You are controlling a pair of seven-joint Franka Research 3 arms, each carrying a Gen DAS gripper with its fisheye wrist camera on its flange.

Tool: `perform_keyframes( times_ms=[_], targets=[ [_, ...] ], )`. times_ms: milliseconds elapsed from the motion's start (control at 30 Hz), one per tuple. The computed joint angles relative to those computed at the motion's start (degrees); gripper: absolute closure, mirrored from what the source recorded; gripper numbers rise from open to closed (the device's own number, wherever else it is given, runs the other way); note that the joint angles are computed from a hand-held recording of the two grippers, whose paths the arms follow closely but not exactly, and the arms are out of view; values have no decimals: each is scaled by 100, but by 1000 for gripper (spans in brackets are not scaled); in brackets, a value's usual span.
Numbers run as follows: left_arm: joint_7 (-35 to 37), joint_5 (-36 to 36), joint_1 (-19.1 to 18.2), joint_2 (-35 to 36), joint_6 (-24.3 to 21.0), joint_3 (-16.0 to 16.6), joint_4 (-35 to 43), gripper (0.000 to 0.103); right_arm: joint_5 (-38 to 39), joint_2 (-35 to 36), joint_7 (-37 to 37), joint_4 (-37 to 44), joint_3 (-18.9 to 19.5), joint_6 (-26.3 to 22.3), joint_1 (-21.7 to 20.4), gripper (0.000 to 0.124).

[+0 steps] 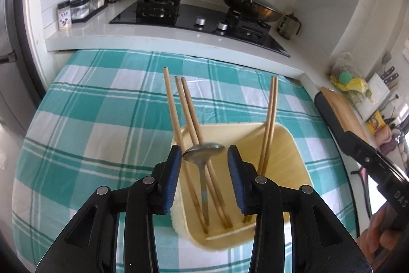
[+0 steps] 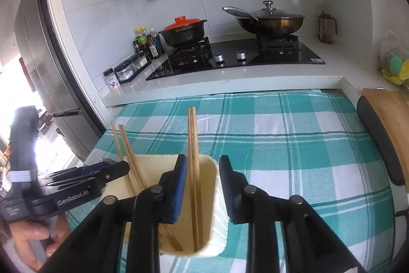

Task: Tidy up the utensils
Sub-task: 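Open both grippers to drop the spoon and chopstick into the caddy, then withdraw both open grippers from the caddy back over the cloth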

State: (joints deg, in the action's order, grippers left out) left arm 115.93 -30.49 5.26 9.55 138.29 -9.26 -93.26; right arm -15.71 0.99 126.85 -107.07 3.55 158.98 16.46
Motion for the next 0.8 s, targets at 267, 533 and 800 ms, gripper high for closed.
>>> perform_keyframes(
  times_ms=[267, 533, 800],
  targets=[
    [2322, -1152, -2, -2199, 240, 720, -2852, 18, -850, -2794, 483, -2773, 894, -602, -382, 68],
    [1946, -119, -188, -3194, 1264, 820, -4962, 18, -24, -4020, 1578, -4651, 1662, -1369, -627, 63],
    [1056, 663, -427, -2835, 1968, 966, -5098, 18, -357, -3846, 1998, -4707, 1979, -1594, -830, 57]
  ],
)
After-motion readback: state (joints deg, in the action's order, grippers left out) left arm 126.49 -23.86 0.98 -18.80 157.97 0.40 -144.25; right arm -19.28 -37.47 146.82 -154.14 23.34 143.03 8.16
